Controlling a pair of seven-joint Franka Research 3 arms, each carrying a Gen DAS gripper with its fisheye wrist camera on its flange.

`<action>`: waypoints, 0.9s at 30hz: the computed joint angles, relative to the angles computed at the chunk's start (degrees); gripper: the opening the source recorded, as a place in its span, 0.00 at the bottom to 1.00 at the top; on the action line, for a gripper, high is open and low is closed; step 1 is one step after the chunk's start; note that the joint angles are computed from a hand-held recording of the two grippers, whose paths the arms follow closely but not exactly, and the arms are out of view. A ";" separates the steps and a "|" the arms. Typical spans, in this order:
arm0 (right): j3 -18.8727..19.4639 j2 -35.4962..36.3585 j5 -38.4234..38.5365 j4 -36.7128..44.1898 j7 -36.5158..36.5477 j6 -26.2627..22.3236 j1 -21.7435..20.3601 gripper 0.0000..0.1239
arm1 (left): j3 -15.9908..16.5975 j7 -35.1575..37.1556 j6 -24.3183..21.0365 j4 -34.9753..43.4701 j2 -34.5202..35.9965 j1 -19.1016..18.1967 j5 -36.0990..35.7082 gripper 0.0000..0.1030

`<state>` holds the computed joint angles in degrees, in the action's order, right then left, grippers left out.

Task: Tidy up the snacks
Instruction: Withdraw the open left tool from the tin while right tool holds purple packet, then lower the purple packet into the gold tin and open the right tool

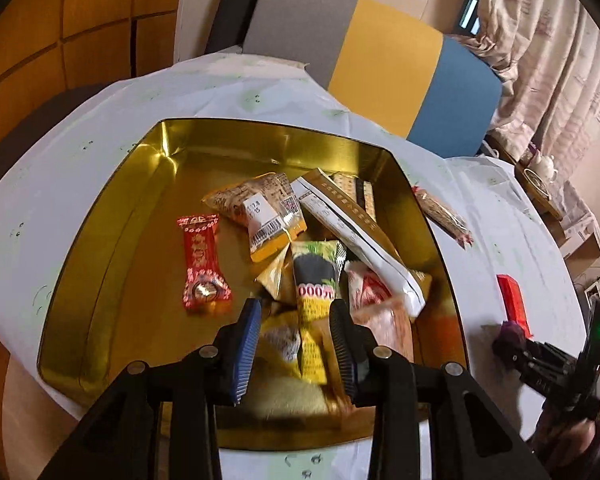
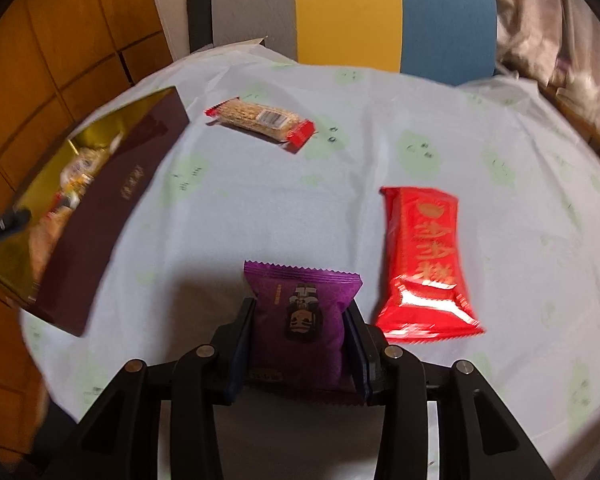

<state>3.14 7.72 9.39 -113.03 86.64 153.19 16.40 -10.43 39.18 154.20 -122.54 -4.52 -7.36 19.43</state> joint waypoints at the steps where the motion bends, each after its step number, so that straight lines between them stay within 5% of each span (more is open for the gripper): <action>1: 0.50 -0.22 2.48 0.10 -1.27 -0.56 -0.39 0.34 | -0.03 -0.58 0.36 -0.54 -0.38 0.12 0.73 0.35; 14: 3.33 -1.81 11.04 3.64 -11.37 -3.31 1.82 0.34 | -0.36 -10.42 -0.49 -5.44 -5.47 3.22 9.31 0.35; 27: 8.22 11.23 19.34 24.57 -21.38 -11.84 7.26 0.38 | -0.06 -14.93 -0.26 -9.86 -10.09 6.03 11.06 0.35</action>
